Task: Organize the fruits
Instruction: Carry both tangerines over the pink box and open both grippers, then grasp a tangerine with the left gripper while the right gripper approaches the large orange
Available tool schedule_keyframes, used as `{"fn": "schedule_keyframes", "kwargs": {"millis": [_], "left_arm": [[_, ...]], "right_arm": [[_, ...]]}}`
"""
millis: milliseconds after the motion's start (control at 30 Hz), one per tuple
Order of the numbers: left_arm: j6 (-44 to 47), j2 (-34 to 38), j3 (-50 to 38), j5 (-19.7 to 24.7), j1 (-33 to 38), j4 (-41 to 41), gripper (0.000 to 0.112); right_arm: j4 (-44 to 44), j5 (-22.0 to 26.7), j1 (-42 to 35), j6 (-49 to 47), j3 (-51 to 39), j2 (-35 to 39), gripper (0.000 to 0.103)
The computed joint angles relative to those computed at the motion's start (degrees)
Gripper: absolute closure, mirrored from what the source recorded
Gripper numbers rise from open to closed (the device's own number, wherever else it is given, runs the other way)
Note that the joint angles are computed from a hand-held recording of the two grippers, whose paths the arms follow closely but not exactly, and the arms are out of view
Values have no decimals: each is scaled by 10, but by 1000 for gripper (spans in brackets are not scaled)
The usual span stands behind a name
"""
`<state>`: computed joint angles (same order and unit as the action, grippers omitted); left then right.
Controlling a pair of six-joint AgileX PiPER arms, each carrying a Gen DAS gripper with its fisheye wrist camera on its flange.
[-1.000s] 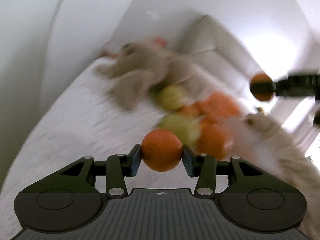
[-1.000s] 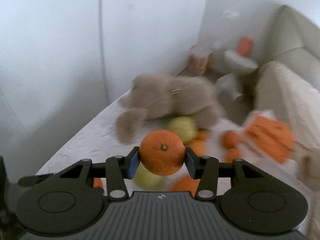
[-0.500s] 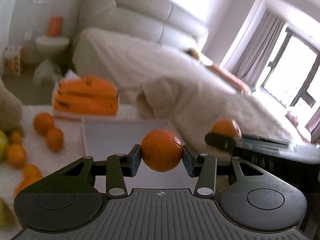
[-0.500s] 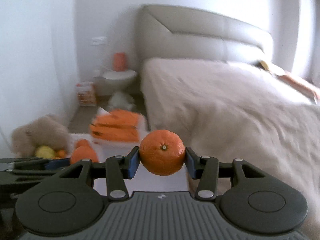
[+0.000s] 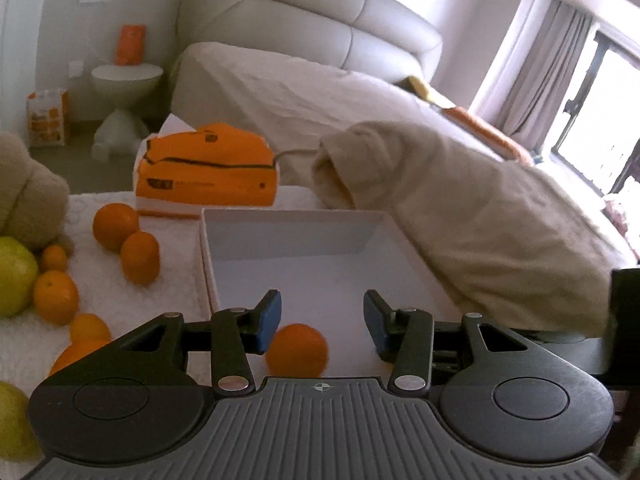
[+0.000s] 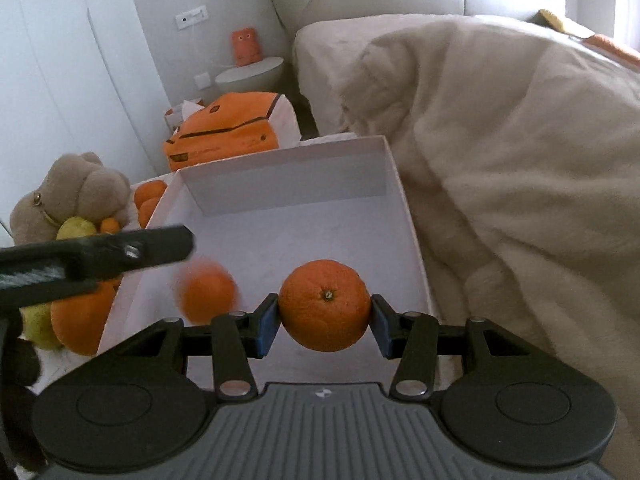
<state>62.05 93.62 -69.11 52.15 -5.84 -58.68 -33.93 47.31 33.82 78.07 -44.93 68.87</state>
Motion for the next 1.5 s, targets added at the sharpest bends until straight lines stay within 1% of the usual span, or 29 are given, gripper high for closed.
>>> {"fn": "schedule_keyframes", "kwargs": {"millis": [33,67,100,133,200,267,300,400,433,467,600,633,700,767,833,900,967,1033,1100,1167,1233,1333,1400,1433,1467,1500], "left_arm": [[-4,-2,-4,8,4,-1,62],[-7,-6,-5,11,8,-2,62],[-8,-10,-5,9,11,-3,62],[-3,-17,-1,3,16,-6,62],[15,-34,13,-20,31,-9,62],[44,-44,27,-44,53,-13,62],[53,-45,30,-49,66,-12,62],[77,-36,36,-48,122,-16,62],[83,-31,37,-43,141,-21,62],[88,-23,39,-39,159,-26,62],[124,-9,69,-38,225,-55,62],[150,-11,87,-40,243,-77,63],[231,-20,134,-30,284,-150,66],[266,-28,162,-30,313,-183,66],[290,-25,179,-20,341,-206,66],[307,-21,185,-33,349,-206,66],[337,-14,190,-41,355,-214,64],[365,11,191,-12,376,-237,64],[359,42,180,35,404,-239,64],[364,61,180,68,426,-245,64],[361,69,180,81,438,-245,64],[350,79,175,97,451,-253,64],[354,82,176,107,460,-263,64],[354,84,175,111,464,-265,64],[352,86,173,113,466,-264,64],[350,87,172,113,466,-263,64]], "right_arm": [[-7,-3,0,9,1,0,48],[-24,-3,3,26,4,0,43],[-38,10,14,41,6,-9,41],[-54,23,26,56,7,-16,40],[-85,45,50,87,8,-22,32],[-112,61,71,112,11,-28,31],[-127,70,80,127,11,-28,31],[-184,116,132,189,21,-21,28],[-184,116,137,181,19,-20,28],[-173,104,138,163,20,-27,28],[-137,40,133,127,10,-29,28],[-135,30,138,123,4,-23,28],[-136,25,153,114,-12,-7,28],[-139,32,177,95,-41,23,27],[-142,42,197,69,-77,61,27],[-137,33,202,41,-112,97,26],[-118,9,194,7,-145,127,26],[-92,-9,175,-29,-187,161,26],[-67,-18,151,-70,-234,199,26],[-48,-6,133,-109,-287,241,26],[-17,-2,116,-157,-336,279,26],[55,-4,83,-234,-405,336,25],[75,12,75,-255,-446,378,26],[71,20,76,-252,-455,389,26],[69,30,77,-252,-467,403,30],[73,36,76,-255,-474,413,38]]}}
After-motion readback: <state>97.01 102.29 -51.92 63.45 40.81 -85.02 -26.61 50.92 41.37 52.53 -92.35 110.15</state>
